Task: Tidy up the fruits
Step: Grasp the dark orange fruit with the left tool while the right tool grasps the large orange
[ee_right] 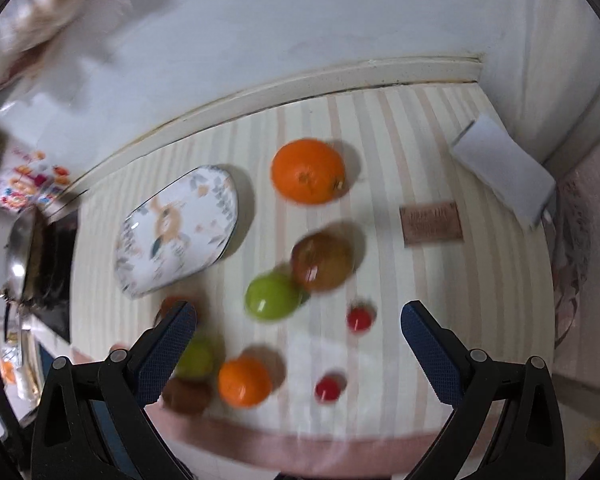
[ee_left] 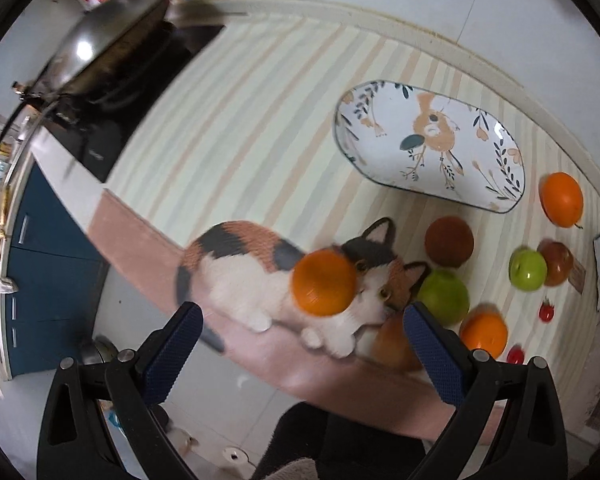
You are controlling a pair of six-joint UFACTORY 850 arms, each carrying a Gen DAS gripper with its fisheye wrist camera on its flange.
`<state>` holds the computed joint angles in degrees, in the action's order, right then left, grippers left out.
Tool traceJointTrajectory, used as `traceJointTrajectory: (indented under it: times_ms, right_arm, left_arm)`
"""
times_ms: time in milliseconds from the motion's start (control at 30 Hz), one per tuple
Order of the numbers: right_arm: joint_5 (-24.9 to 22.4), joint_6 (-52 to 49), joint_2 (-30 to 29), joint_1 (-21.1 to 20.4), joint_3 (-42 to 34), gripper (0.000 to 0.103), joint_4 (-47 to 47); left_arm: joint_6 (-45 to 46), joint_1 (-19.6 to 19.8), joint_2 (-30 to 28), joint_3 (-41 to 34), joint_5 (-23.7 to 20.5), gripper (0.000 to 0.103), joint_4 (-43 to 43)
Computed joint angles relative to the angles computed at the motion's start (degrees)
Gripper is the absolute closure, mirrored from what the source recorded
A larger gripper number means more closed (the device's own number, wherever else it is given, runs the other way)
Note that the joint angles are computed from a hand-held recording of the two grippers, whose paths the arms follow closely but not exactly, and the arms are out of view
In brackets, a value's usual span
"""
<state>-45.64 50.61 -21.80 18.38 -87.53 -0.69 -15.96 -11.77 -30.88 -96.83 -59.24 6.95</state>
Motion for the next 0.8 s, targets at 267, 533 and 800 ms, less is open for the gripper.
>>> traceJointTrajectory:
  times_ms: [267,533,800]
  right_arm:
    - [-5.96,-9.56,-13.82,-3.89,-14.25,0.000,4.70]
    - [-11.65,-13.24,-23.76,-5.47,-25.87,0.000,3.19]
    - [-17.17,-17.37,-31.21,-6.96,-34.06,0.004,6.33]
  left_arm:
    - [4.10,-1.65,-16.23,-19.55,-9.75,0.008,-10.00]
    - [6.47,-3.49,-25.32,-31.00,-15.92,0.018,-13.25]
    - [8.47,-4.32,-32.60,-41.05,-21.12,0.039,-14.49]
